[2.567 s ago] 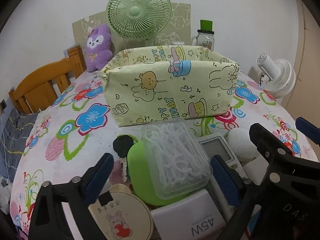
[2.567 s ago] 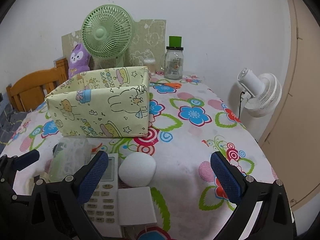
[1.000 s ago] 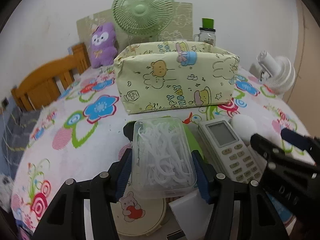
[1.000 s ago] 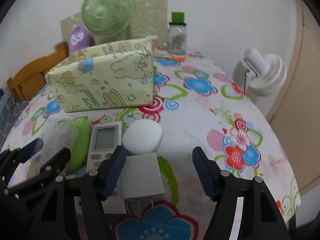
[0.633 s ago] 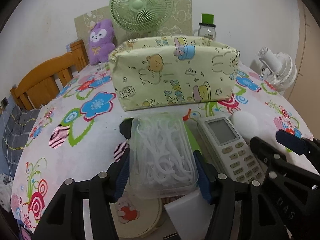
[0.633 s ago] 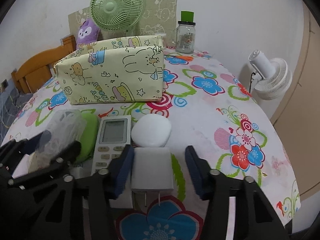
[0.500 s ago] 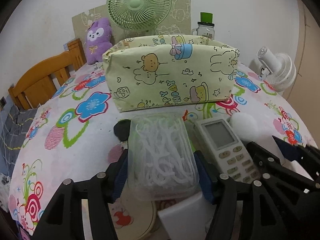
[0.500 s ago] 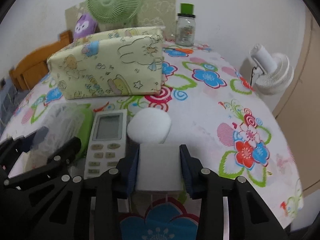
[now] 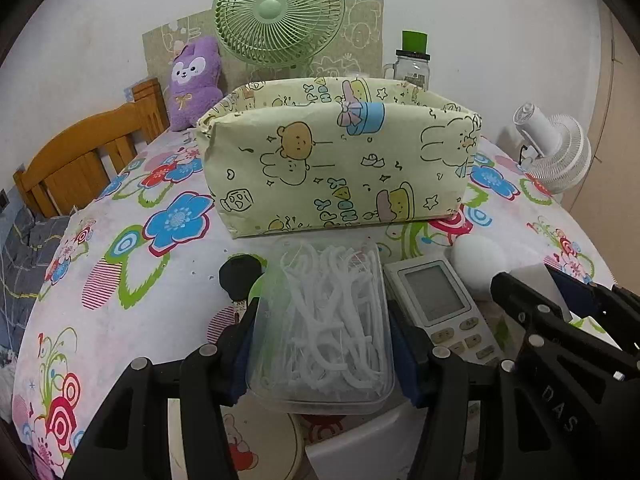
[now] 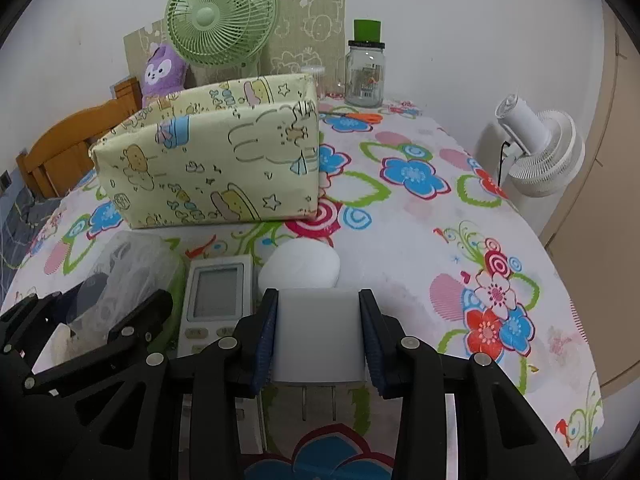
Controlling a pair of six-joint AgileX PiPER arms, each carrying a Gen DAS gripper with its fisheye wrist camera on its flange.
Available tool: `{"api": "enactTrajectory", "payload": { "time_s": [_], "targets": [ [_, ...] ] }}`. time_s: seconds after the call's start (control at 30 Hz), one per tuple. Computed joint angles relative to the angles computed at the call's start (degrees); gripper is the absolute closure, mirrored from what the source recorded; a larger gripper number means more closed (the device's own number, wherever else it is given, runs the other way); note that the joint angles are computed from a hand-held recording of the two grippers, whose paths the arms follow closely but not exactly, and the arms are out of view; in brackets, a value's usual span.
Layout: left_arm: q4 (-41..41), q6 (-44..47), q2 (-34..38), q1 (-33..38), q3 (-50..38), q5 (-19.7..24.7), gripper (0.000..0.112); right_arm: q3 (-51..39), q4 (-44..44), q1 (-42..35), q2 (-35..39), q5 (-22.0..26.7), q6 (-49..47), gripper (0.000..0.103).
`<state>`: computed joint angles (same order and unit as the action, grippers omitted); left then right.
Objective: Organize rigid objects
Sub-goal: 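Grasp the white plug charger with the right gripper while the left holds the floss box, then carry the floss box and charger over the yellow fabric basket with both grippers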
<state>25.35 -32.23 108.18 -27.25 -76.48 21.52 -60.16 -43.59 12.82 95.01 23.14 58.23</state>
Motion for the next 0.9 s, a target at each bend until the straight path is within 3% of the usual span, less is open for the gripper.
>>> {"api": "enactTrajectory", "payload": {
  "time_s": [0.9],
  "targets": [
    [3.1, -3.2, -8.1, -0.7, 1.5, 2.7, 0.052, -1.8, -2.5, 3.8, -6.9, 6.0, 1.6, 0.061]
  ]
}}
